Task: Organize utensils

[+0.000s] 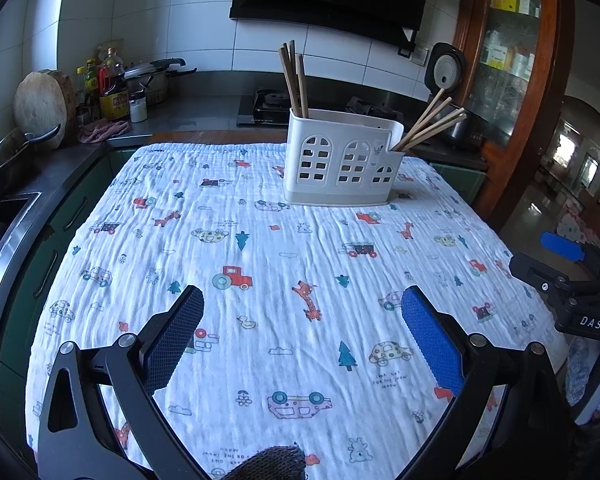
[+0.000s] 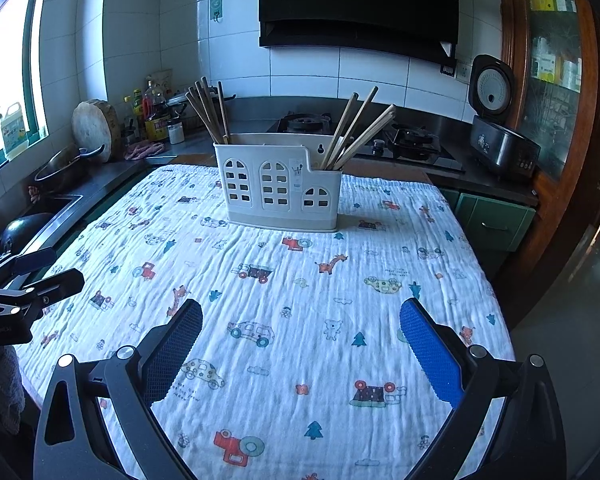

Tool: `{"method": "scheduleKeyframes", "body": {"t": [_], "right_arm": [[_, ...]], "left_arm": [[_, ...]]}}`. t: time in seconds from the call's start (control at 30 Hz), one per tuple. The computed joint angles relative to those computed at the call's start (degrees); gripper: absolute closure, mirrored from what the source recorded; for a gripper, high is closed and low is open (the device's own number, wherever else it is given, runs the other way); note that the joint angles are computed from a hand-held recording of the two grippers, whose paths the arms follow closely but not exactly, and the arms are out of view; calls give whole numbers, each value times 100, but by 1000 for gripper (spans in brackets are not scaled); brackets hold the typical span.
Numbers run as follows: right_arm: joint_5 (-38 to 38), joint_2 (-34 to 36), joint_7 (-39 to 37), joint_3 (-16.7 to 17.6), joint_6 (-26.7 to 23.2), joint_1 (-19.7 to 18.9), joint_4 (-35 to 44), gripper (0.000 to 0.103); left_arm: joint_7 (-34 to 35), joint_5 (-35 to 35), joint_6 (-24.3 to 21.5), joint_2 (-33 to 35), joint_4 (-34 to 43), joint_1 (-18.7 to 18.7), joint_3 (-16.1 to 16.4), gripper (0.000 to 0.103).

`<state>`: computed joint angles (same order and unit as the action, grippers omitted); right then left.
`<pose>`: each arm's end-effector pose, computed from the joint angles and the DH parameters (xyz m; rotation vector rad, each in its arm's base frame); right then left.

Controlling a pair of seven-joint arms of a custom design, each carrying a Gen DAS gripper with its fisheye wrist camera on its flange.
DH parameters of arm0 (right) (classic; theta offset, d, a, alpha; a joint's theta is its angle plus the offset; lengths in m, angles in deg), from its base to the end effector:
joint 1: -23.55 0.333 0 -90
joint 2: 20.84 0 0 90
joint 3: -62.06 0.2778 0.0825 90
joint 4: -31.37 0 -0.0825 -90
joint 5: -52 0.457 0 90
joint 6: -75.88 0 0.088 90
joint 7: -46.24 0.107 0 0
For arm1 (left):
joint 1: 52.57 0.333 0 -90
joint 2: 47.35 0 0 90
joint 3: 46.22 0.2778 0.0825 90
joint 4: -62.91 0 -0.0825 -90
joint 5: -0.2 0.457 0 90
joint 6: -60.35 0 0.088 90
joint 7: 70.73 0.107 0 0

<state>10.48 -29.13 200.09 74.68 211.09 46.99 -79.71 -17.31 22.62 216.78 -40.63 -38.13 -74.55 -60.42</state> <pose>0.5180 0.3736 0.5571 -1.6377 1.8052 -0.8050 0.5700 -0.4262 0.5340 -1.5392 2.0172 -1.0759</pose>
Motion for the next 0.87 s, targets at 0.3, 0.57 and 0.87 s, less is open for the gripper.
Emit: {"method": "scheduleKeyframes", "body": {"t": [0.3,0.57,0.87], "right_arm": [[22,0,-23,-4,0,5,-3,7],[23,-9,0,-2,8,4,-24,7],[31,-40,17,4,33,-22,-63,7]], "left_arm": [[24,-64,69,2,-27,3,-11,5],[-124,96,144,-10,-49,-17,21,5],[43,-131,81,14,-10,26,-16,5]]}}
